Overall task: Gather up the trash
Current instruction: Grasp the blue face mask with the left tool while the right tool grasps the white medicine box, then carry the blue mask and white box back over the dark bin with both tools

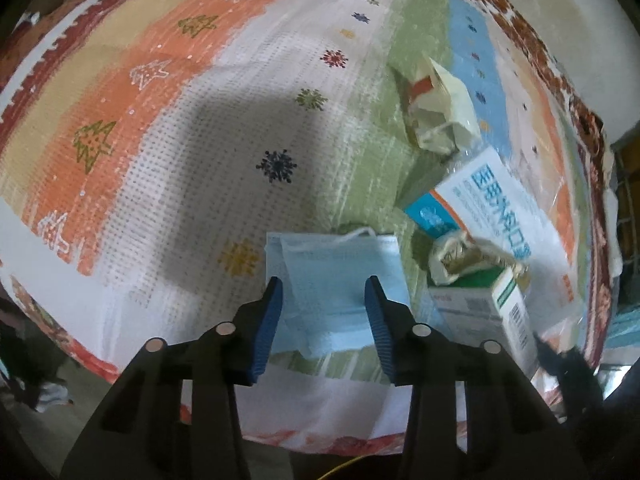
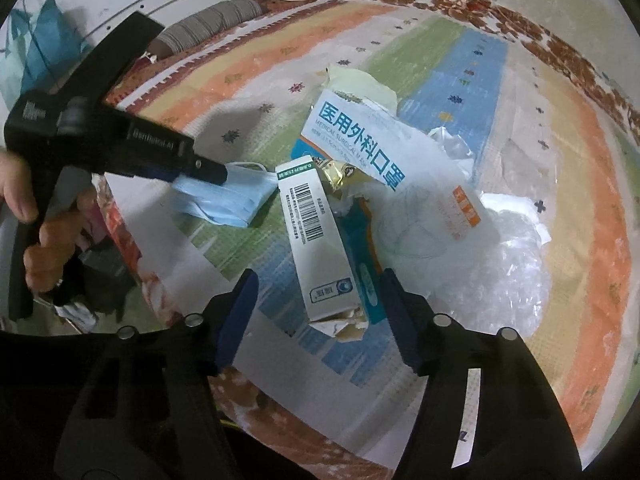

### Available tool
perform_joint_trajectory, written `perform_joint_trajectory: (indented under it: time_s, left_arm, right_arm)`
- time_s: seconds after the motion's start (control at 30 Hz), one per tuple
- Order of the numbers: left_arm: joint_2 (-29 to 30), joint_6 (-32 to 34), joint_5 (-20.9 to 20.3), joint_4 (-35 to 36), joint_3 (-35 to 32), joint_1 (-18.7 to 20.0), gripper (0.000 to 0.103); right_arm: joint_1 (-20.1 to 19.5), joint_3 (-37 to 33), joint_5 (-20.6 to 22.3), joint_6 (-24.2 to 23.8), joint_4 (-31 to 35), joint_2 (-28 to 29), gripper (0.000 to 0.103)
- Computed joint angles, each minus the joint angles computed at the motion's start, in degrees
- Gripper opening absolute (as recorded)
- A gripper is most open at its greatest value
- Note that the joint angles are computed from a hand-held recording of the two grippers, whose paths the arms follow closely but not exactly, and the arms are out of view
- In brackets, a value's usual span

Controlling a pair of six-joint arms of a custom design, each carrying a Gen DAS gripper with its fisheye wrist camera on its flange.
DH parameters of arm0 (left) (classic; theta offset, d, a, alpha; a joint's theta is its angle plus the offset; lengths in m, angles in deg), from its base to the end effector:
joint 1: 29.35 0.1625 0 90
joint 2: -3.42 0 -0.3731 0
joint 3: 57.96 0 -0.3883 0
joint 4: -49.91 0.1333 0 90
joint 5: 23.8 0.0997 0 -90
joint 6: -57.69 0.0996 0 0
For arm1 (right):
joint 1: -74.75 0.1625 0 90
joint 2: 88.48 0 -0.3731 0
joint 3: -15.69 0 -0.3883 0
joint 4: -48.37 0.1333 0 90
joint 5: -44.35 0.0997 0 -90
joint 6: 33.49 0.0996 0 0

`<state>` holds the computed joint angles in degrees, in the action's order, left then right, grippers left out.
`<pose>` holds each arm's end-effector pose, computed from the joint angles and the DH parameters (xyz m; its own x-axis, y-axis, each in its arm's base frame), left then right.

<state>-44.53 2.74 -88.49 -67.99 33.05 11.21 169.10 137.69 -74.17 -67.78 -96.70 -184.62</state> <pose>-0.3462 -0.5279 0.0615 -0.8891 -0.0776 -0.4511 0.0094 0.9822 -0.1876 0.1188 -0.4315 0.3364 -0.7012 -0.3534 0.6193 -0.5582 0.8124 -0.1684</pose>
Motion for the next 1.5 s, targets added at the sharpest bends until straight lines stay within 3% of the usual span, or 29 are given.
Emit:
perform_joint_trajectory:
  time_s: [0.13, 0.2, 0.33, 0.63, 0.9, 1.13, 1.33, 1.5]
  left_arm:
    - [-0.2, 0.4, -1.4, -1.7, 0.6, 0.5, 0.028]
    - [-0.2, 1.2, -2.1, -2.1, 0.7, 0.4, 0.012]
    - [0.2, 4.3, -3.1, -2.0, -0.4, -0.5, 0.003]
    - [0.2, 6.9, -2.0, -2.1, -1.5, -2.6, 0.001]
    - [-1.0, 8.8, 3.2, 0.8, -1.6, -6.0, 0.001]
    - [-1.9, 9.0, 6.7, 3.0, -1.6, -9.1, 0.001]
    - [-2.4, 9.7, 6.6, 3.7, -1.3, -10.9, 0.001]
    - [-4.0, 9.1, 5.6, 2.3, 0.2, -12.6, 0.001]
  right_arm:
    - [0.2, 0.1, -2.4, 0.0, -2.2, 0.8, 0.037]
    - [0.1, 0.1, -2.5, -0.3, -2.2, 0.8, 0.027]
    - [-0.3, 0.2, -1.0, -0.7, -1.7, -0.1, 0.024]
    - [0.6, 0.8, -0.7, 0.3, -0.7, -2.2, 0.022]
    - [2.1, 2.1, -1.4, -0.2, 0.6, -4.9, 0.022]
    - [4.0, 1.7, -2.0, 2.4, 4.0, -7.4, 0.022]
    - [4.8, 3.0, -3.7, 2.8, 4.1, -10.5, 0.022]
    - [5.7, 3.0, -4.3, 6.1, 7.4, -14.9, 0.022]
